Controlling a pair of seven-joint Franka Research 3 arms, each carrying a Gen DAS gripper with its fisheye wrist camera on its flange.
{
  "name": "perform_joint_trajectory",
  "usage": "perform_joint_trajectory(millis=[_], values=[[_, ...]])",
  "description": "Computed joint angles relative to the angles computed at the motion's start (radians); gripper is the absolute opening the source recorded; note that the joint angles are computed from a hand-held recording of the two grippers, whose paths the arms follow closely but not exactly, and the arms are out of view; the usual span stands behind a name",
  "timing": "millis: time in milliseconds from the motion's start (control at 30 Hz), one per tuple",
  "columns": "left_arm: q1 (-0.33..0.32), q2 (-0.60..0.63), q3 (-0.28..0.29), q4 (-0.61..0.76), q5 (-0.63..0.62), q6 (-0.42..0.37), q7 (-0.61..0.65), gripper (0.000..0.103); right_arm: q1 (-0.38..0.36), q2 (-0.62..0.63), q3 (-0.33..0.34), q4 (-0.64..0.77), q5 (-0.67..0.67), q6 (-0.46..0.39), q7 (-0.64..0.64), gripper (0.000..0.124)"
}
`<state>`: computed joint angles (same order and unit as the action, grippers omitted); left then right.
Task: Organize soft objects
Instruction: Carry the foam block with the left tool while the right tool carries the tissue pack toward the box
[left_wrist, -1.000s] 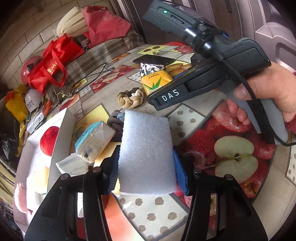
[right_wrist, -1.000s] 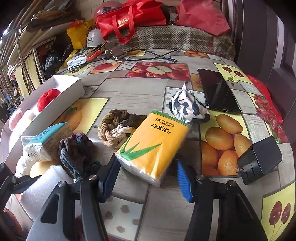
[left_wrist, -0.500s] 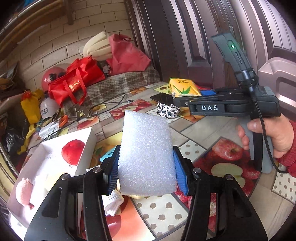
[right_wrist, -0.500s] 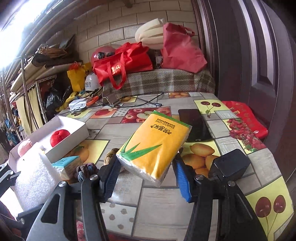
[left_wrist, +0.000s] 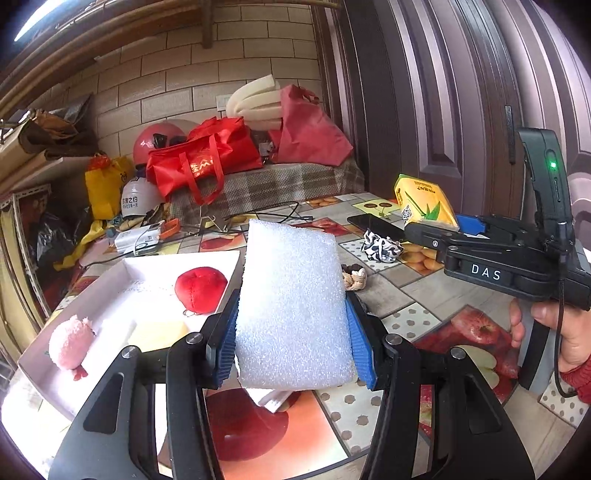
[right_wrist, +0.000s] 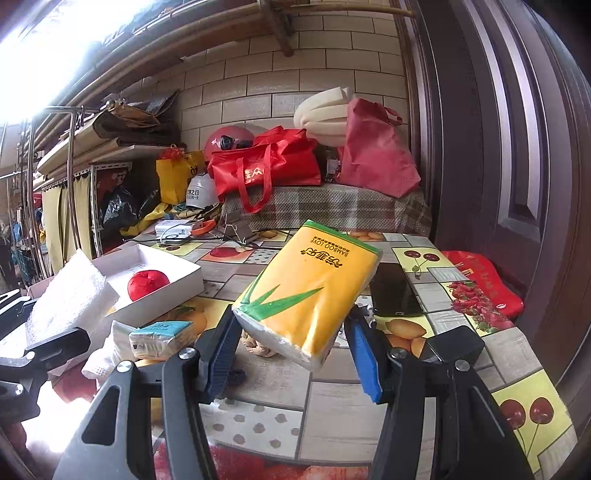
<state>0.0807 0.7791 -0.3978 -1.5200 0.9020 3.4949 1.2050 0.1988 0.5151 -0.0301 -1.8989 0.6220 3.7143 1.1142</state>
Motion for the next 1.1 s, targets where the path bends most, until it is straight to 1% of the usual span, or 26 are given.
perform_joint_trajectory(millis=[33, 200, 467, 667, 867, 1000, 1100], values=[[-0.014, -0.008, 0.022, -0.007, -0.023, 0.010, 0.000, 0.052, 0.002, 0.000, 0.002, -0.001, -0.001, 0.002, 0.001, 0.057], [-0.009, -0.014, 0.031, -0.013, -0.040, 0.008, -0.018, 0.052, 0.002, -0.003, 0.017, -0.011, -0.025, 0.010, 0.019, 0.057], [-0.052, -0.043, 0.108, -0.043, -0.108, 0.041, -0.024, 0.052, 0.019, -0.001, 0.023, -0.013, -0.048, 0.014, 0.020, 0.057], [-0.071, -0.059, 0.153, -0.061, -0.156, 0.056, -0.024, 0.052, 0.030, -0.002, 0.029, -0.017, -0.064, 0.011, 0.016, 0.057], [-0.106, -0.081, 0.220, -0.091, -0.237, 0.086, 0.003, 0.052, 0.043, -0.001, 0.034, -0.017, -0.079, 0.003, 0.006, 0.057], [-0.135, -0.093, 0.276, -0.111, -0.321, 0.108, 0.041, 0.052, 0.049, 0.003, 0.040, -0.011, -0.091, -0.003, 0.006, 0.057], [-0.145, -0.096, 0.307, -0.117, -0.386, 0.113, 0.064, 0.052, 0.049, 0.007, 0.048, -0.006, -0.111, -0.009, 0.014, 0.057]])
